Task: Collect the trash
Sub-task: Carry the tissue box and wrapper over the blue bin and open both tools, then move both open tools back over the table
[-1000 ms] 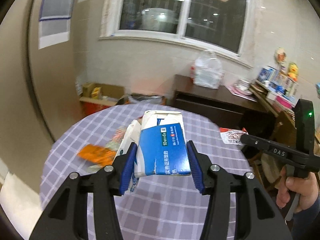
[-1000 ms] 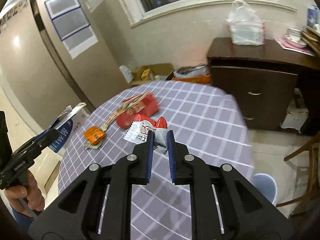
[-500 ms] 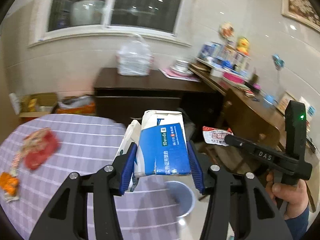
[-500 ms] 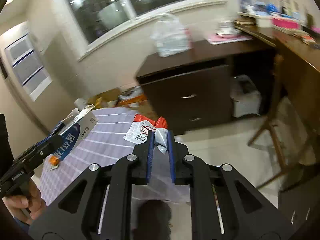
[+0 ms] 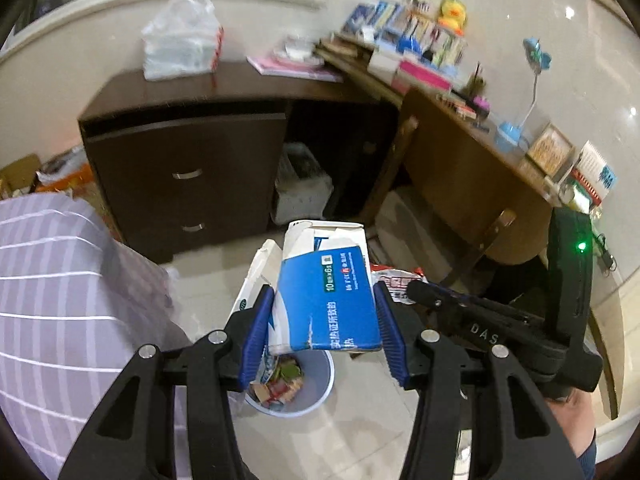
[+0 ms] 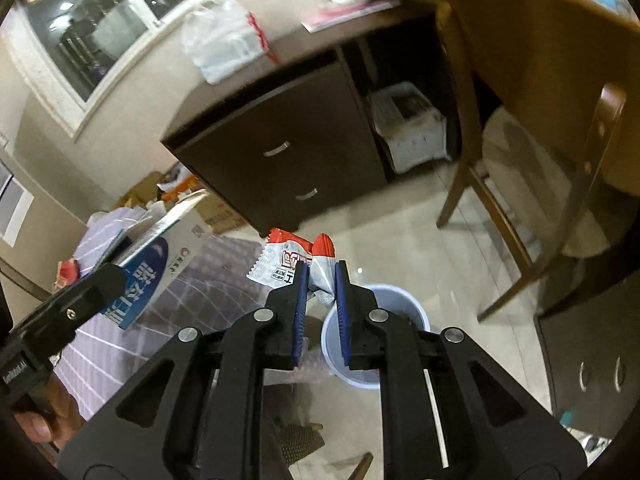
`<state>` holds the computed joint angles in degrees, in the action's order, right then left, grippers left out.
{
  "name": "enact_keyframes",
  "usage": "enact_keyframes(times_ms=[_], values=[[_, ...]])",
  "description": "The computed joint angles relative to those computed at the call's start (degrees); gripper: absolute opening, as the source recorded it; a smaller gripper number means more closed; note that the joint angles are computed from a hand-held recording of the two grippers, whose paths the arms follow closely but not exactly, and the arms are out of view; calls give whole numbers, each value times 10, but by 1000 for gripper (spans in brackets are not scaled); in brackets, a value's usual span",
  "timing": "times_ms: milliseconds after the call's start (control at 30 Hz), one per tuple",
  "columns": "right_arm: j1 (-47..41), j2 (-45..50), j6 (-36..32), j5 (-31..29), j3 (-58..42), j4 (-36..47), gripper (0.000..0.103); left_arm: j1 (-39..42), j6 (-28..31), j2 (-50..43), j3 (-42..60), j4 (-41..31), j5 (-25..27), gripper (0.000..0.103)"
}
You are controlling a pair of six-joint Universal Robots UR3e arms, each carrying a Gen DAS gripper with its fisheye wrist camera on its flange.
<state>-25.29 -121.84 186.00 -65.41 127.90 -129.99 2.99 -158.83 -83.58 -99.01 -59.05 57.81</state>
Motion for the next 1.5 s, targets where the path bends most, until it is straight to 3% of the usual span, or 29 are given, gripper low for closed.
enact_keyframes(times_ms=[233, 267, 300, 333, 367, 467, 533, 600, 833, 1000, 1200, 1500], values=[[1, 91, 9, 13, 34, -63, 18, -41, -32, -113, 36, 16, 26, 52], [1, 106, 16, 13, 40, -71, 22, -48, -30, -132, 52, 4, 32, 59], [-2, 111, 21, 14, 46, -74, 44, -52, -26, -148, 68, -11, 38, 73], [-7, 113, 27, 16, 53, -78, 73, -50, -29, -151, 65, -7, 41, 78], [-15, 113, 36, 15, 65, -89, 78, -45, -27, -146, 59, -3, 41, 85], [-36, 93, 33, 25, 88, -84, 79, -38, -25, -138, 51, 1, 42, 86], [-36, 80, 33, 10, 89, -73, 90, -30, -22, -131, 48, 0, 41, 87], [-33, 75, 37, -1, 85, -70, 95, -18, -16, -115, 39, 1, 37, 87], [25, 58, 78, -45, 36, -52, 97, 34, 19, -27, 13, -19, 15, 90], [92, 63, 122, -73, -28, -50, 97, 104, 69, 53, 4, -78, -24, 91], [231, 128, 193, -138, -160, -72, 97, 251, 170, 172, -5, -172, -88, 93], [449, 337, 235, -227, -424, -74, 97, 528, 398, 240, 67, -430, -177, 94]])
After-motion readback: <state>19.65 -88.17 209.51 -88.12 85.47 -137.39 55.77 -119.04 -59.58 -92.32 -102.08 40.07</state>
